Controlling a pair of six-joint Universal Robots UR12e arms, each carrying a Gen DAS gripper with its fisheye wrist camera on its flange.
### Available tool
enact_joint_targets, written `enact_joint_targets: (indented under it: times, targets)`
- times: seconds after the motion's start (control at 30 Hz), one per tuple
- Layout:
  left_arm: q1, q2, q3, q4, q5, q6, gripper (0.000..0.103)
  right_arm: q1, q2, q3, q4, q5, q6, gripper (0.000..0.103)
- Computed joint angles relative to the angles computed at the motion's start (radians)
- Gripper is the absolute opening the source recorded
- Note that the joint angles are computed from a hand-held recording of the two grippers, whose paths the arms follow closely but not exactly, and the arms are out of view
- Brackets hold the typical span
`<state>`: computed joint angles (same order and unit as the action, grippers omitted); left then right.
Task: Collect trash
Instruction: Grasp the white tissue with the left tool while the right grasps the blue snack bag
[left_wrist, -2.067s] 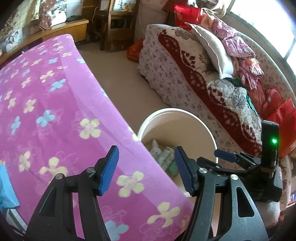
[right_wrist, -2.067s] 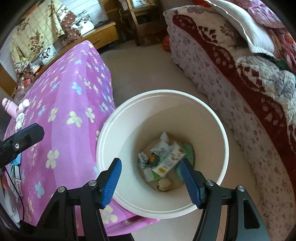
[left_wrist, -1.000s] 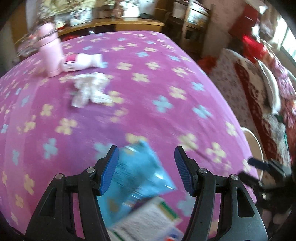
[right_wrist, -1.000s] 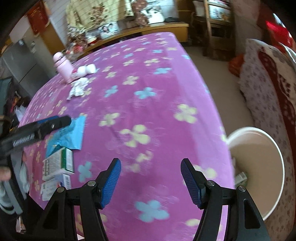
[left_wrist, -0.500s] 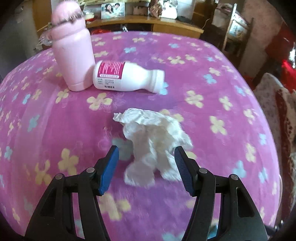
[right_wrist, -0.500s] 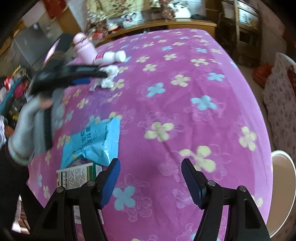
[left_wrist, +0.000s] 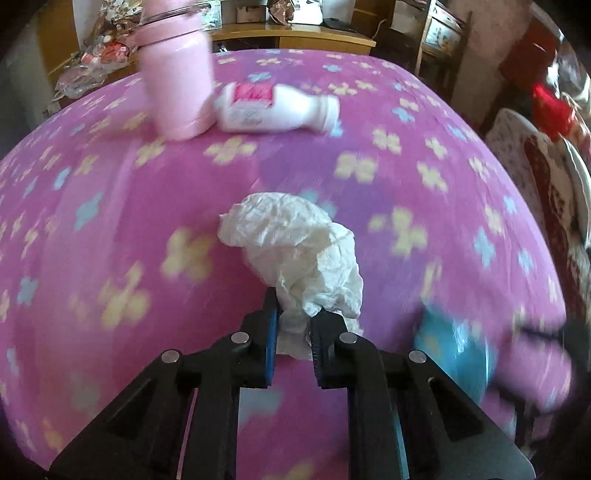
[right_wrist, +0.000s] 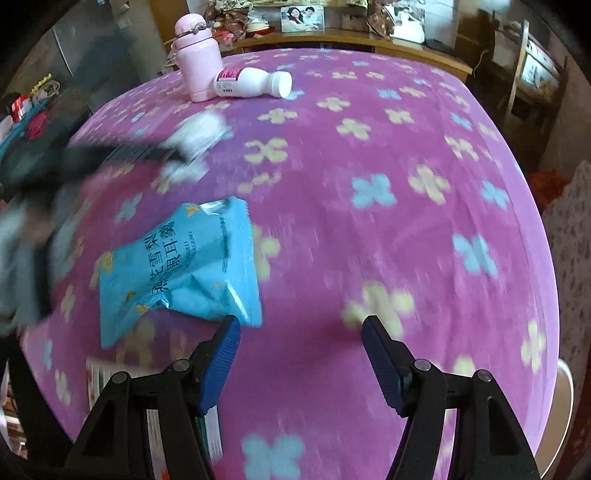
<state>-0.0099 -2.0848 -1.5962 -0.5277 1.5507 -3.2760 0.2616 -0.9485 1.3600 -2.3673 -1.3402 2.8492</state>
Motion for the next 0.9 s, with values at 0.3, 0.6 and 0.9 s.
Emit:
enact_joint_targets:
  times: [0.3, 0.6, 0.9]
  targets:
    - [0.065, 0.151, -0.211, 0.019, -0.044, 0.019, 0.013, 0.046, 0.124, -0.206, 0.025, -0.037, 0.074, 0.066]
    - [0.093, 0.205, -0.285, 0.144, -0.128, -0.025, 0.059, 0.044, 0.076, -0.166, 0.087, 0.162, 0.148, 0.08]
    - [0.063, 0.146, -0.235, 0.127, 0.002, -0.1, 0.064, 0.106, 0.103, -0.183, 0.095, 0.055, 0.099, 0.081]
